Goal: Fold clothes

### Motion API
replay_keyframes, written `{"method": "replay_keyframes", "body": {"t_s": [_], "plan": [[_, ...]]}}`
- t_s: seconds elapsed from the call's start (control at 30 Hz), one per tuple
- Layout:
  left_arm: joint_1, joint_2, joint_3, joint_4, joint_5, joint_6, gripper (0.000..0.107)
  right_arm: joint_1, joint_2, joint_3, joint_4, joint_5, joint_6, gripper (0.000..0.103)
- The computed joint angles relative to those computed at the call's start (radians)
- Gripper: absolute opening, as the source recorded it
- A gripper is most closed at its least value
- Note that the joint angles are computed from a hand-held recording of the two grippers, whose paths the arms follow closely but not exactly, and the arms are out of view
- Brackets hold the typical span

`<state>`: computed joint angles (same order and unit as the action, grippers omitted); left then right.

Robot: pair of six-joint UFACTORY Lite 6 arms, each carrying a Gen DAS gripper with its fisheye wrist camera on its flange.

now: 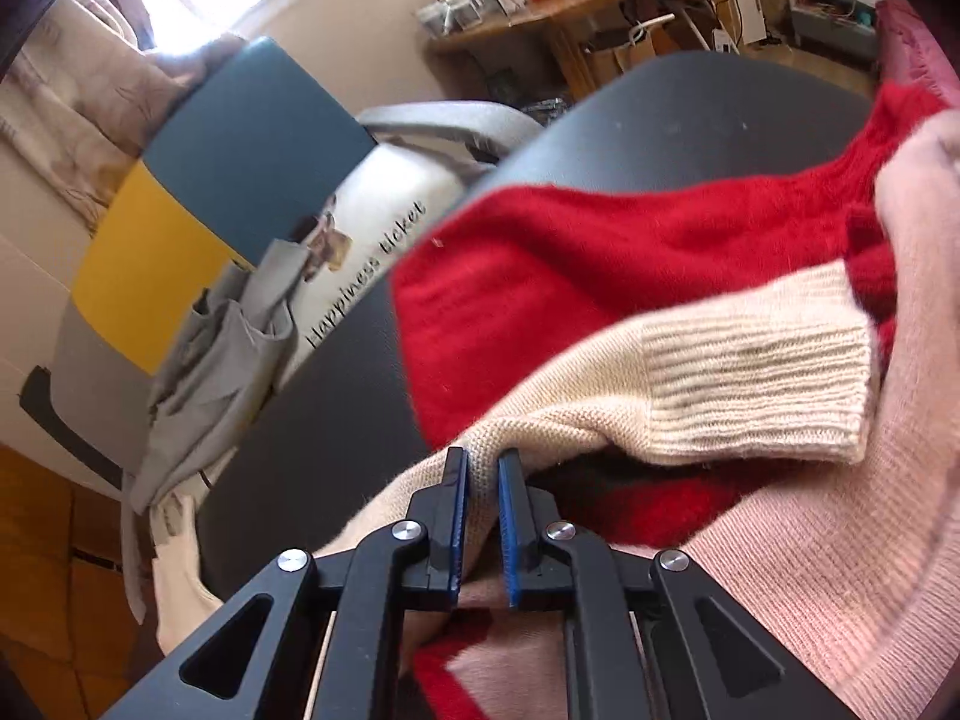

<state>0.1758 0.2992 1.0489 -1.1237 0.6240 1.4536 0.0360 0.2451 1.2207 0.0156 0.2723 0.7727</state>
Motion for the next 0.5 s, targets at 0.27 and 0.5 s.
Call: {"method": "replay_keyframes", "body": {"t_s": [0.27, 0.5], "plan": [[0.006, 0.009, 0.008, -0.003, 0.01, 0.004, 0.017, 0.024, 0.185, 0.323, -0.155, 0.157, 0.083, 0.01], [0.013, 0.019, 0.018, -0.006, 0.023, 0.004, 0.017, 0.023, 0.327, 0.527, -0.083, 0.267, -0.066, 0.011]]}}
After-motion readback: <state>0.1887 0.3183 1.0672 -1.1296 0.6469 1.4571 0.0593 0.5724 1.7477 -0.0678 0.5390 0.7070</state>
